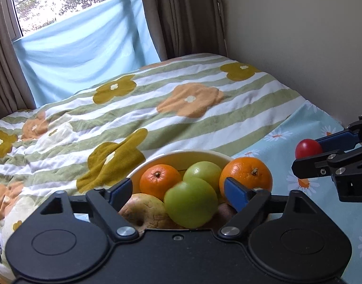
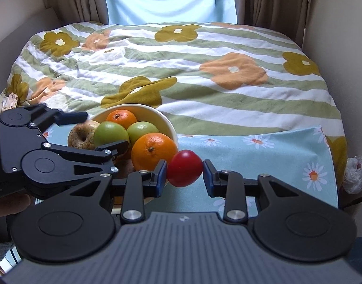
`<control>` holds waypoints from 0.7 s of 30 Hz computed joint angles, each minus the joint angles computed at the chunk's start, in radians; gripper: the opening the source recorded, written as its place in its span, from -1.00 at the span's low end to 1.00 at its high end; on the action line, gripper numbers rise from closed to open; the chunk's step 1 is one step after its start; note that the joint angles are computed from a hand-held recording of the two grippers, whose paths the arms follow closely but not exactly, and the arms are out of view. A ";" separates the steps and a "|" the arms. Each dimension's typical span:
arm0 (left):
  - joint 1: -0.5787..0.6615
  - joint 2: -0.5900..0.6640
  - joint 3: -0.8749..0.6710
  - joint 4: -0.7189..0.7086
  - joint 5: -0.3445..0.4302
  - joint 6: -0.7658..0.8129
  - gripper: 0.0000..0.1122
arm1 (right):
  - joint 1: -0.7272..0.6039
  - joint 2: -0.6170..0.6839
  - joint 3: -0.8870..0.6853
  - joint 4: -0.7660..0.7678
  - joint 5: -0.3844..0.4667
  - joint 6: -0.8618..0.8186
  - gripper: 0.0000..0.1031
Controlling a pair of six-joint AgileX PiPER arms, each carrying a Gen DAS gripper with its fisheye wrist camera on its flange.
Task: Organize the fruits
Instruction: 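Carry green apple and tomato into the white bowl with both tools and release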
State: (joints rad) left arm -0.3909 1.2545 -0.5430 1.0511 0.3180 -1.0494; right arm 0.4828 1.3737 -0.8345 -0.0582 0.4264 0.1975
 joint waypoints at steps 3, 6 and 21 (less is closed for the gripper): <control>0.011 -0.050 0.011 -0.102 0.017 0.097 0.59 | 0.009 -0.002 -0.002 0.000 0.001 -0.006 -0.08; 0.029 -0.118 0.038 -0.165 0.052 0.167 0.59 | 0.025 -0.001 -0.004 0.005 0.000 -0.014 -0.08; 0.205 -0.434 0.143 -0.469 0.196 0.476 0.60 | 0.195 0.075 -0.029 0.004 -0.019 0.019 -0.08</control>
State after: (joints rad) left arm -0.1863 0.8207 -0.3999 0.5823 0.5139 -0.5735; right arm 0.6777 1.4487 -0.8634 -0.0539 0.4076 0.2165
